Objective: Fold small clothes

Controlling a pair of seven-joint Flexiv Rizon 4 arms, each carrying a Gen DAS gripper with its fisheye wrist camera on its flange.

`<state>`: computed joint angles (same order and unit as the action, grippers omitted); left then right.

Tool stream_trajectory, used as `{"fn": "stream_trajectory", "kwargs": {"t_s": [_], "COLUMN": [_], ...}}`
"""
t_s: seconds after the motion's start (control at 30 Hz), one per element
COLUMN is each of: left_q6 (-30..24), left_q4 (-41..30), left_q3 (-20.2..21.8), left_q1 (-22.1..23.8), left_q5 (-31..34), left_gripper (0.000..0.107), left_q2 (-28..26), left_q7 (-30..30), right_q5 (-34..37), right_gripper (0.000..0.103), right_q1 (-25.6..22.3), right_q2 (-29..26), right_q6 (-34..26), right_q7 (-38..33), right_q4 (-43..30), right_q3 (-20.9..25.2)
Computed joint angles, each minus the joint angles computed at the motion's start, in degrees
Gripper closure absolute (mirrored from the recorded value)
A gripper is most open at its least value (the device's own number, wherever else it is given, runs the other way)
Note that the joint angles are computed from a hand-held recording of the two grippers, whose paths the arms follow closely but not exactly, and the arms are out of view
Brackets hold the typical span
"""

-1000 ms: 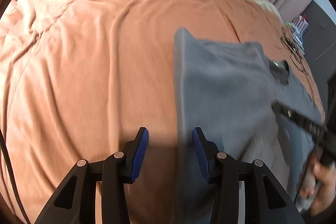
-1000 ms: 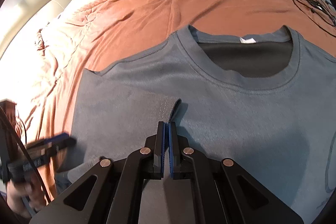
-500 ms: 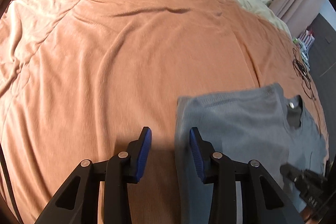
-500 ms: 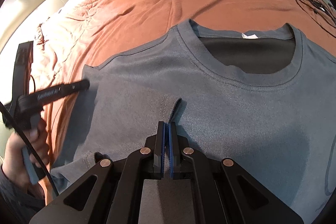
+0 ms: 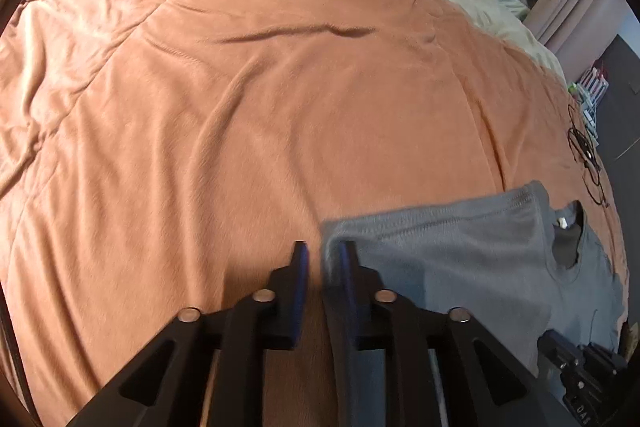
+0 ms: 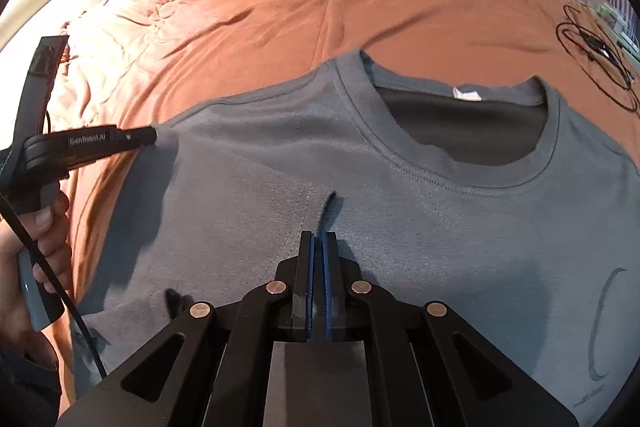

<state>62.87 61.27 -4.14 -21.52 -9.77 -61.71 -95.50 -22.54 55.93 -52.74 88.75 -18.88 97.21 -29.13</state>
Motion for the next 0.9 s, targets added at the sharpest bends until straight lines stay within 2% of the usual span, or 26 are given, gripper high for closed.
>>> {"fn": "stream_trajectory", "kwargs": {"t_s": [0.03,0.07,0.1,0.33,0.4,0.5,0.57,0.67,0.73,0.9], "left_q6": [0.79,1.02,1.41,5.02,6.13,6.81,7.73,7.91,7.71,7.89], "left_q4": [2.23,3.33,5.02,18.65,21.51,25.52,28.03,30.64,31.85,35.37], "left_q3": [-0.47,-0.61,-0.98,-3.45,-3.92,-3.84,-4.61,-4.99,-4.47,-3.2], "left_q1": [0.37,0.51,0.79,2.04,2.21,1.94,2.36,2.34,1.79,0.49], "left_q5": [-0.04,-0.15,-0.33,-1.34,-1.77,-1.9,-2.44,-2.83,-2.52,-1.37], "left_gripper": [0.079,0.075,0.072,0.062,0.059,0.059,0.059,0.058,0.058,0.058], "left_q2": [1.26,1.88,2.79,9.79,11.18,13.45,14.67,16.15,17.02,19.47], "left_q7": [0.22,0.2,0.34,2.55,3.08,3.46,3.96,4.65,4.77,4.39], "right_q5": [0.14,0.77,1.7,5.48,5.93,5.53,4.91,4.52,5.08,5.04], "right_gripper": [0.059,0.046,0.039,0.039,0.04,0.057,0.06,0.068,0.078,0.084], "right_q1": [0.76,2.73,4.14,5.21,1.55,-5.94,-10.0,-13.77,-15.08,-15.27], "right_q2": [0.04,-0.17,-0.37,0.19,0.26,-0.13,-1.29,-2.76,-2.87,-0.37], "right_q6": [1.1,3.1,4.11,5.02,6.33,3.88,1.96,-1.06,-1.3,-1.22], "right_q7": [0.26,0.95,0.95,-3.83,-5.89,-9.1,-10.59,-11.57,-11.22,-11.69], "right_q4": [0.58,1.74,2.44,1.66,-0.44,-4.83,-7.87,-11.14,-11.27,-7.96], "right_q3": [-0.85,-3.12,-4.61,-3.01,1.97,11.55,16.76,22.11,24.32,25.68]}}
